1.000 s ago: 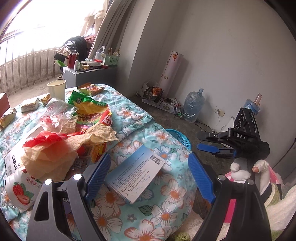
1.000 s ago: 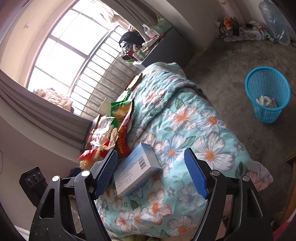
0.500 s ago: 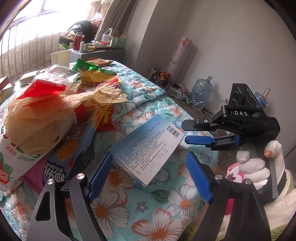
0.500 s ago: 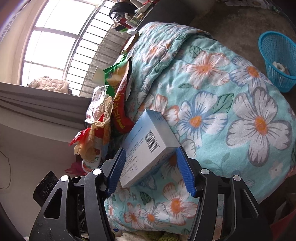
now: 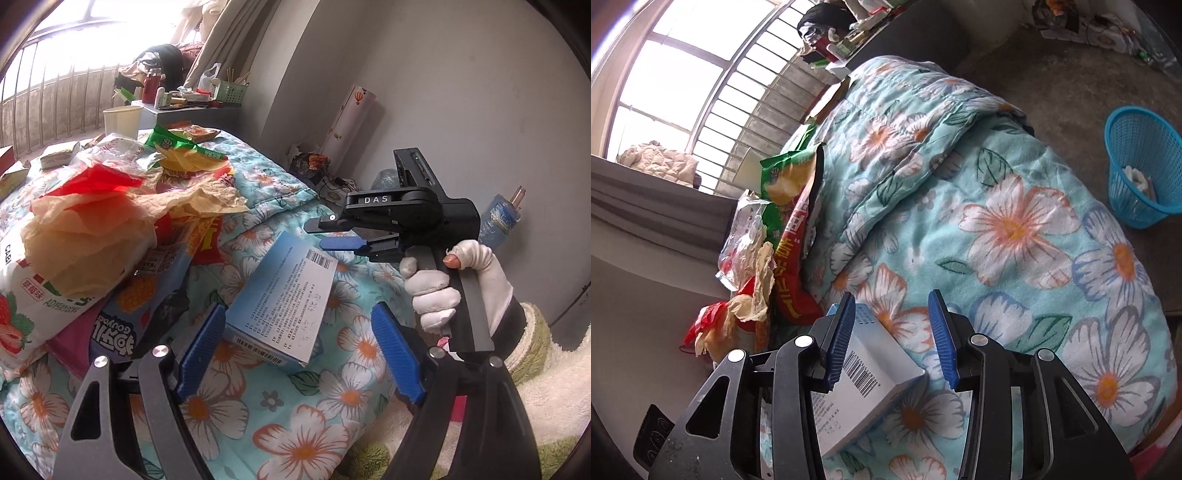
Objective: Collect trash
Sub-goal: 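Grasp the white box with the right gripper while the left gripper grasps the red plastic bag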
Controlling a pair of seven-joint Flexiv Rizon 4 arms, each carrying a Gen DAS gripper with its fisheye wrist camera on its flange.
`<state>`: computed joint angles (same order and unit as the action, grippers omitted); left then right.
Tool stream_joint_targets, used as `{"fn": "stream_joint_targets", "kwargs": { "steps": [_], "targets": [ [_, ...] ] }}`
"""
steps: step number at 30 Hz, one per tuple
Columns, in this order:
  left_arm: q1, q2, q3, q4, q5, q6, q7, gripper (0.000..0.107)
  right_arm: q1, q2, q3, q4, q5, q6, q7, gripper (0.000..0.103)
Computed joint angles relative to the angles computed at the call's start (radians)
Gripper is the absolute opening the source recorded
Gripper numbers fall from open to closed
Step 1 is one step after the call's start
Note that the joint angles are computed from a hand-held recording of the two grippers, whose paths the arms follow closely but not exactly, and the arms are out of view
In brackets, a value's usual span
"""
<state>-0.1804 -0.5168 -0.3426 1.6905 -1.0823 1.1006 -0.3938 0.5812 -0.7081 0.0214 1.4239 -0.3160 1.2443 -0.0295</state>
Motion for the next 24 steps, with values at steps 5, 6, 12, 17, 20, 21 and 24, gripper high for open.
{"fn": "stream_joint_targets", "kwargs": {
  "steps": [5,6,12,17,20,21,24],
  "targets": [
    [0.014,0.076,-0.035,0.015,-0.289,0.151,0.250,0.079,0.093,0.085,-0.090,0.081,-0.109,-0.061,0.145,0.072],
    [0.004,0.076,-0.028,-0.002,-0.333,0.190,0.289,0.079,0.095,0.097,-0.084,0.097,-0.116,-0.059,0.172,0.073],
    [-0.079,-0.030,0.052,-0.131,-0.182,0.400,0.301,0.075,0.029,0.040,0.053,0.039,-0.020,-0.034,0.160,0.074],
    [-0.093,-0.104,0.042,-0.158,0.001,0.523,0.392,0.064,0.017,-0.026,0.092,-0.027,0.075,0.031,0.136,0.074],
    [-0.097,-0.150,0.033,-0.164,0.113,0.627,0.446,0.055,0.031,-0.041,0.075,-0.033,0.099,0.063,0.141,0.074],
    [-0.093,-0.161,0.027,-0.166,0.143,0.647,0.456,0.053,0.039,-0.041,0.062,-0.028,0.098,0.077,0.144,0.074],
    [-0.096,-0.185,0.040,-0.183,0.206,0.656,0.449,0.045,0.058,-0.044,0.028,-0.017,0.097,0.122,0.163,0.072]
  ]
}}
